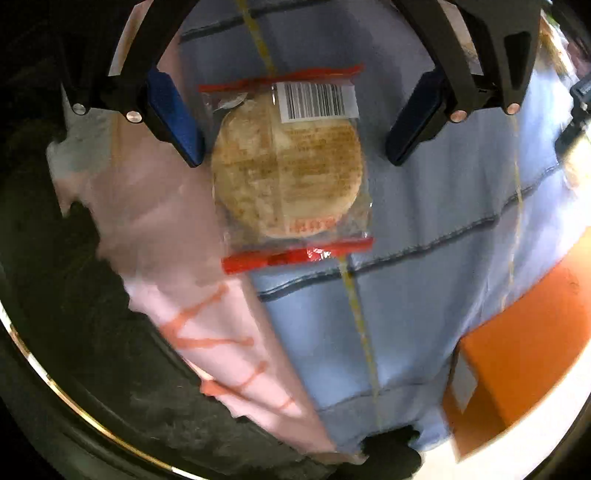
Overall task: Organize snacks
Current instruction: 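Grasp a round biscuit pack with right tool while left grasps a green-printed cake, drop both in box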
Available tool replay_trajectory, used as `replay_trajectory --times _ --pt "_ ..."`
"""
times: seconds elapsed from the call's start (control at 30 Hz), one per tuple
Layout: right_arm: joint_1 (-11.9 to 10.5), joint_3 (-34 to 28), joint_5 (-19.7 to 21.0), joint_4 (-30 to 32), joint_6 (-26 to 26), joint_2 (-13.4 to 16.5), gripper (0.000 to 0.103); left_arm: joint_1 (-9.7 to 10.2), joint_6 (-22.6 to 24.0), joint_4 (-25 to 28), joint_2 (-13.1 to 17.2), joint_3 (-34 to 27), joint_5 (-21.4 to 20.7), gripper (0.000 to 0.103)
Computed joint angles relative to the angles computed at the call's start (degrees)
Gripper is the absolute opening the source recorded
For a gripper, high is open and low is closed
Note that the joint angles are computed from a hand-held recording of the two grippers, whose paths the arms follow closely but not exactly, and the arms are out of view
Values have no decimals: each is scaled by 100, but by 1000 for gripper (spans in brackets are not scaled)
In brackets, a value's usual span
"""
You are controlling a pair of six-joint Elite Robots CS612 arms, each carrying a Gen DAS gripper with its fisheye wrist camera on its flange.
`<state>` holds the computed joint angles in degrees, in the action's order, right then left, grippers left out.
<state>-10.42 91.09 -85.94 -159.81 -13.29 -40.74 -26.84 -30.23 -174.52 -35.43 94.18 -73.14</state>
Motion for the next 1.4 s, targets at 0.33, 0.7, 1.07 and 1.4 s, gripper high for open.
replay_trajectory --times 0.33,0.7,1.07,1.4 --pt "-14 512 337 -573 96 -587 72 -72 13 16 -354 255 -258 56" --pt "367 71 1869 -876 -610 -745 72 108 -363 -43 -972 338 1022 56" --pt "958 -1768 2273 256 -1028 119 72 578 -479 629 -742 -558 1275 56" --pt "931 -1348 1676 50 -1255 -73 99 474 -621 276 -944 -89 1452 99"
